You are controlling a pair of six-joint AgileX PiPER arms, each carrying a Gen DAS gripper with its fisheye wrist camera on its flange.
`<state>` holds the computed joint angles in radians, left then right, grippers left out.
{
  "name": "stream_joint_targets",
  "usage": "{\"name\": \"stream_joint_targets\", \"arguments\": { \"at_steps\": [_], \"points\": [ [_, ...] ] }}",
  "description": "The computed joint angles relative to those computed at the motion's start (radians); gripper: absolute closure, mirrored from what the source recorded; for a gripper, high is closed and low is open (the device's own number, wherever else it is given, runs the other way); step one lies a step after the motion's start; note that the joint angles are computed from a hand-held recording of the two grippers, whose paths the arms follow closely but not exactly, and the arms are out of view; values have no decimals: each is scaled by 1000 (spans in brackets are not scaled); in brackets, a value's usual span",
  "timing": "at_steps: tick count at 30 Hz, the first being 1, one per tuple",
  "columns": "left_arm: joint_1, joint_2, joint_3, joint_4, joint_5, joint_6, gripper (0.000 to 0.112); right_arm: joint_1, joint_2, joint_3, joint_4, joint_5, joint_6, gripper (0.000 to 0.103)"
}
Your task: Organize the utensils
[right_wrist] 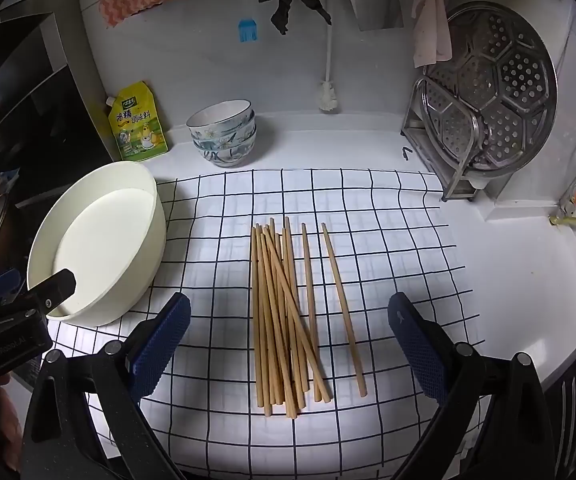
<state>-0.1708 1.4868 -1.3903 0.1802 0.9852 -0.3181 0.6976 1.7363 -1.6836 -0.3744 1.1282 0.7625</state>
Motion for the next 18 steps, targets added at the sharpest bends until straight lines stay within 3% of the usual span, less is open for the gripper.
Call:
{"name": "stream_joint_targets", "arguments": {
  "at_steps": [18],
  "points": [
    [18,-13,17,-3,-3,13,16,6,-9,2,-3,6,5,9]
  ]
}}
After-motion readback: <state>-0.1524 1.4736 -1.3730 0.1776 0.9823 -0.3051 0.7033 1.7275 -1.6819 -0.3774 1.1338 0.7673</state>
